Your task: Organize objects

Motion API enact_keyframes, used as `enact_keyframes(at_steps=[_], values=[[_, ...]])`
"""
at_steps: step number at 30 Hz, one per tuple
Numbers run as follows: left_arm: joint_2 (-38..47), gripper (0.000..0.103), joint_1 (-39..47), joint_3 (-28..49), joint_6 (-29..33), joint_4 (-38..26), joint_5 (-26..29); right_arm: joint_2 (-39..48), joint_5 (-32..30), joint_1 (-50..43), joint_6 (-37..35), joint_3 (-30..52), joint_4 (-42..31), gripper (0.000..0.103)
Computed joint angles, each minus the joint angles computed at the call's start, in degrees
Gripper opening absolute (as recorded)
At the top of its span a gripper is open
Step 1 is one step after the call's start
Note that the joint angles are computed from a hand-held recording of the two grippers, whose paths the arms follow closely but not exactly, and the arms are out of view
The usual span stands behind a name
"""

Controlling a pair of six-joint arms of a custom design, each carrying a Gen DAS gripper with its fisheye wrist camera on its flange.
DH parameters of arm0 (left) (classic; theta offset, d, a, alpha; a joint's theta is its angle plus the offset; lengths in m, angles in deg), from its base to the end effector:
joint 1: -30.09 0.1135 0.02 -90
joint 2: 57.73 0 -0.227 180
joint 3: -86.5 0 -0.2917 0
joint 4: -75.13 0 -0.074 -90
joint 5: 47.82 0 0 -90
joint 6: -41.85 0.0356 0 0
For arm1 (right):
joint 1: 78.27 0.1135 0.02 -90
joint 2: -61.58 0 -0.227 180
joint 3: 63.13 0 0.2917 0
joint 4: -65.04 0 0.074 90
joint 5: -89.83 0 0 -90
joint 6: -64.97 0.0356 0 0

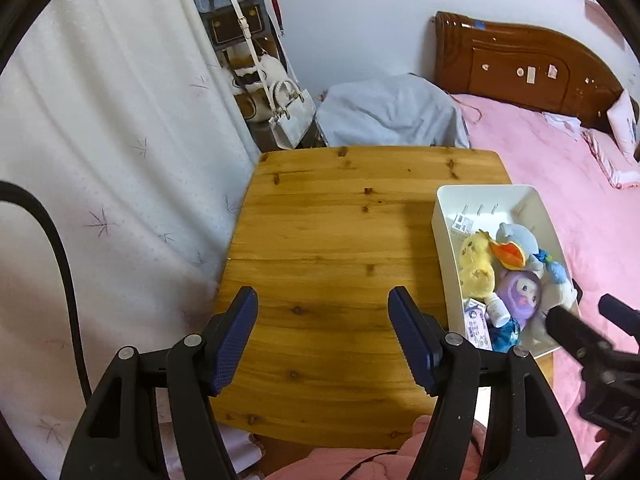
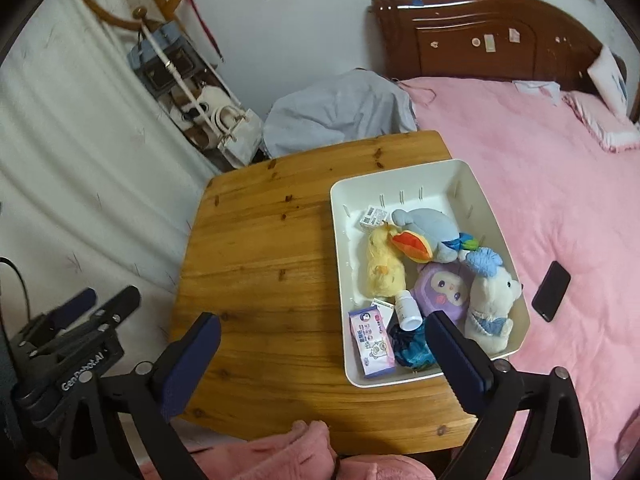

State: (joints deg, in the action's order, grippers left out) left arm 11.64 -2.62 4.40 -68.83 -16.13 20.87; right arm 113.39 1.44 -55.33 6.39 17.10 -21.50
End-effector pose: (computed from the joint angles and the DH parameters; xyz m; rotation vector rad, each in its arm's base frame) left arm 0.2135 -0.1217 0.3700 0.1515 2.5490 0.1508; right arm 0.1791 0.0747 0.3377 0.2040 2.6092 0.3087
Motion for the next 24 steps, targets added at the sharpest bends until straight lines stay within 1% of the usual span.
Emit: enact_keyframes(at_steps=[3, 5, 6, 9, 13, 17, 20, 22, 24], values=[[-0.92, 0.073, 0.11, -0.54, -0.78, 0.55, 0.33, 1.46, 1.36, 1.47, -2.72, 0.22, -0.57, 0.102], [-1.10, 0.077, -0.06, -0.66, -1.61, 0.59, 0.40, 1.10, 2.40, 2.44, -3.91, -0.08, -0.40, 0.102], [-1.41, 0.077, -0.10, -0.99, -2.07, 0.83, 0.96, 0.74, 3.15, 3.19, -4.44, -0.35, -0.09, 0.102], [-1.85, 0.079, 0.60, -1.79, -3.51, 1.35, 3.56, -0.50, 5.33, 5.33, -4.96, -1.55, 0.83, 0.102], [-1.04, 0.079, 0.81, -1.48, -5.09, 0.47, 3.47, 0.06, 5.20, 4.91, -4.94, -1.67, 0.44, 0.103], [-1.07, 0.079, -0.36, -1.36, -6.08, 0.34, 1.47, -0.01, 3.61, 3.45, -4.75, -2.28, 0.20, 0.103], [-1.72, 0.080, -1.73, -1.44, -6.71, 0.19, -1.65, -0.08, 2.40, 2.92, -4.58, -2.94, 0.06, 0.103], [-2.16, 0.083, -1.77, -1.72, -6.63, 0.50, -1.95, -0.09, 2.15, 3.07, -4.27, -3.29, -0.14, 0.103], [-2.70, 0.083, -1.84, -2.30, -6.54, 0.80, -1.85, -0.10, 2.02, 3.31, -4.18, -3.37, -0.40, 0.103]])
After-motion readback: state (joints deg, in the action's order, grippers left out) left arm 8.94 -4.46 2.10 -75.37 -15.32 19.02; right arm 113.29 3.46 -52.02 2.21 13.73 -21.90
